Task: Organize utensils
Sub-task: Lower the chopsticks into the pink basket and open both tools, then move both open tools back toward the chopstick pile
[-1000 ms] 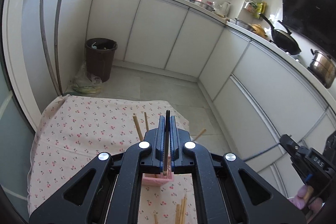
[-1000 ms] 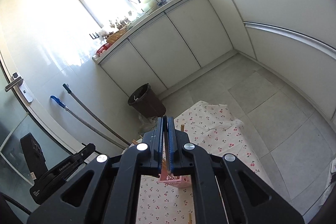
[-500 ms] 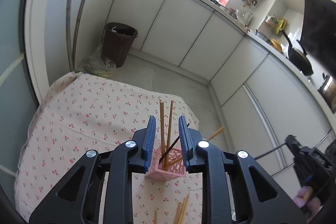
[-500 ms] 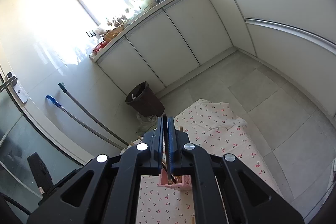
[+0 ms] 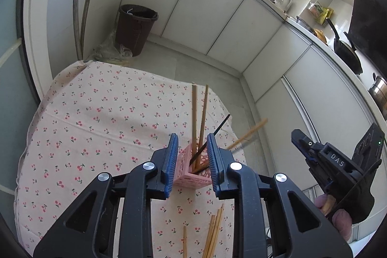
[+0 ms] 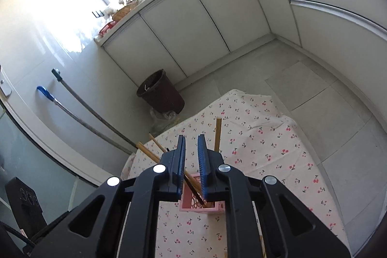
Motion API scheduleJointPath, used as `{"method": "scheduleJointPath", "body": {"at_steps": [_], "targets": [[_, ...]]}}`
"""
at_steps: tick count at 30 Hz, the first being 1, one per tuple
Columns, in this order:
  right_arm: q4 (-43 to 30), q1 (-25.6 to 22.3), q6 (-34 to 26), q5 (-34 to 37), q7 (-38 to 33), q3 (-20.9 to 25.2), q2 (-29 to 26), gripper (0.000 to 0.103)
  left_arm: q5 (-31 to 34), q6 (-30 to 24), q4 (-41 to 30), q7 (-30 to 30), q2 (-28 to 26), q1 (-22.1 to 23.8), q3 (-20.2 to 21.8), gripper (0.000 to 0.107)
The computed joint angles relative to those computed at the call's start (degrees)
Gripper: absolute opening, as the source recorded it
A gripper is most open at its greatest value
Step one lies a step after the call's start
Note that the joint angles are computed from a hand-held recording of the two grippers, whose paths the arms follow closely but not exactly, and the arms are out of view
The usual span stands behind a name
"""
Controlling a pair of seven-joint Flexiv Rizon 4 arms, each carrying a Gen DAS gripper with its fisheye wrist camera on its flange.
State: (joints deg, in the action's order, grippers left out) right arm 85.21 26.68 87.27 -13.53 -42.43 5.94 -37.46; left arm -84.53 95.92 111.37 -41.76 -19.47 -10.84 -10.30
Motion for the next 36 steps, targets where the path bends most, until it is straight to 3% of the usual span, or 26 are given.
{"method": "scheduleJointPath", "body": {"at_steps": [3,6,7,9,12,16,20,23,29,32,36], "targets": [[1.9,1.0,-0.9,-1.4,-1.0,-0.9,1.6,0.013,2.8,0.5,0.8,-1.3,0.3,-0.2,0.0,0.027],[5.2,4.0,-0.9,-4.1,-0.4,-4.8,3.6,0.028,12.1,0.8,2.5,-8.2,0.3,-1.5,2.6,0.036],[6.4,5.0,-0.7,-5.0,0.0,-6.0,4.2,0.036,16.8,0.1,3.0,-11.9,0.2,-3.3,5.6,0.040],[8.8,7.1,-1.1,-7.2,1.2,-8.8,5.4,0.037,24.5,-1.6,3.4,-17.9,-0.4,-6.9,11.4,0.047],[11.4,7.4,-1.8,-9.2,2.1,-9.2,6.6,0.038,33.0,-3.4,3.4,-25.0,-1.5,-11.9,18.8,0.053],[15.1,8.2,-1.9,-12.1,3.9,-10.8,8.1,0.045,40.9,-5.8,3.5,-31.4,-2.4,-15.9,25.0,0.059],[18.3,9.8,-2.2,-15.8,7.0,-13.7,9.6,0.056,46.4,-7.1,3.6,-35.8,-3.0,-18.0,27.8,0.066],[20.4,9.5,-4.1,-18.2,8.7,-13.8,10.6,0.064,50.9,-7.8,3.9,-39.6,-3.5,-20.2,30.5,0.078],[26.8,13.1,-4.3,-30.2,20.1,-21.9,13.5,0.084,57.9,-11.7,4.1,-46.3,-4.1,-22.6,34.0,0.091],[29.4,10.6,-4.6,-31.7,22.1,-20.2,15.0,0.090,60.7,-14.0,3.9,-47.9,-4.6,-21.8,33.8,0.092],[31.9,4.8,-7.7,-29.8,19.1,-13.1,16.5,0.095,65.3,-19.0,2.4,-50.2,-5.8,-21.2,33.9,0.093]]}}
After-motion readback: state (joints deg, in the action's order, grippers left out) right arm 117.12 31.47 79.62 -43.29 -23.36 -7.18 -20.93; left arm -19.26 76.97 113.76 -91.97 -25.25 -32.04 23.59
